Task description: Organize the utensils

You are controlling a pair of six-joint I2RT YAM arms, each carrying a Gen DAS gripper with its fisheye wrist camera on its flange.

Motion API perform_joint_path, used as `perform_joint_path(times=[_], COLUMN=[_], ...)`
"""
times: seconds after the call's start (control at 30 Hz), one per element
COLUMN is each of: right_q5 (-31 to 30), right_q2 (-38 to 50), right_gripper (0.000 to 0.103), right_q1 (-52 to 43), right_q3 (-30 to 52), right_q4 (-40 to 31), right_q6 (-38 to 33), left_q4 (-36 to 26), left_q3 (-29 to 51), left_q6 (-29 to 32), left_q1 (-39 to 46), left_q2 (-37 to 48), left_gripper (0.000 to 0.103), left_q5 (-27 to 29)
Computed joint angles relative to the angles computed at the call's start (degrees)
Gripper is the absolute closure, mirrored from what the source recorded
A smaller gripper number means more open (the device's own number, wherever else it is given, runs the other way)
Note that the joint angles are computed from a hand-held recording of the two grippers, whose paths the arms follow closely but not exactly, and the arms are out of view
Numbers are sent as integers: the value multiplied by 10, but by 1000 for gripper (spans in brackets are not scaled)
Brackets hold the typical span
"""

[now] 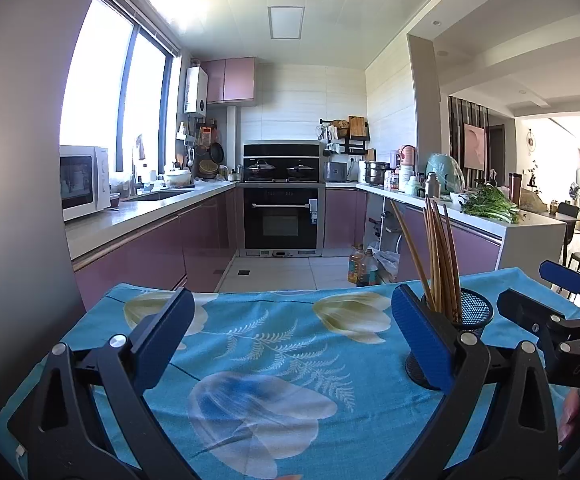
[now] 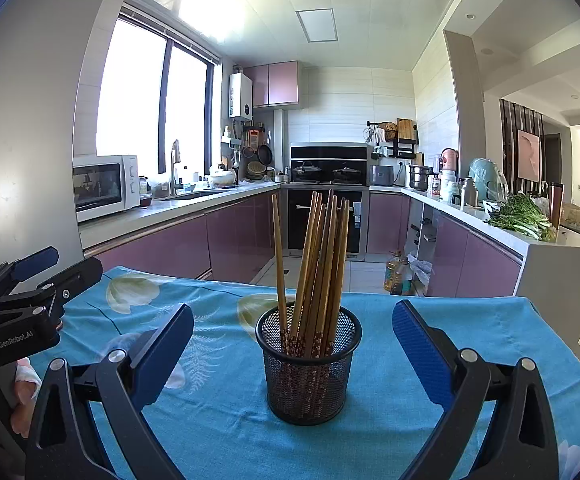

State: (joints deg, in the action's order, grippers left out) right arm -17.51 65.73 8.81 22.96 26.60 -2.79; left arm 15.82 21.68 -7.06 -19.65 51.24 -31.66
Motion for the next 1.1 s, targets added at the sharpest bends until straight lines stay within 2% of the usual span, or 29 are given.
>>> perform_joint_path(times=[0.6, 1.1], right_q5=[5, 15], right_q2=[8, 2], right_gripper=[7, 7], right_q1=[-2, -1], right_q3=[-10, -20], right_q4=[37, 59], right_q6=[14, 21], left_q4=[48, 49], left_q3=[-17, -20], left_q6=[13, 9], left_q1=[-10, -11], left_q2=[10, 6], left_gripper=[6, 6], left_q5=[-17, -21])
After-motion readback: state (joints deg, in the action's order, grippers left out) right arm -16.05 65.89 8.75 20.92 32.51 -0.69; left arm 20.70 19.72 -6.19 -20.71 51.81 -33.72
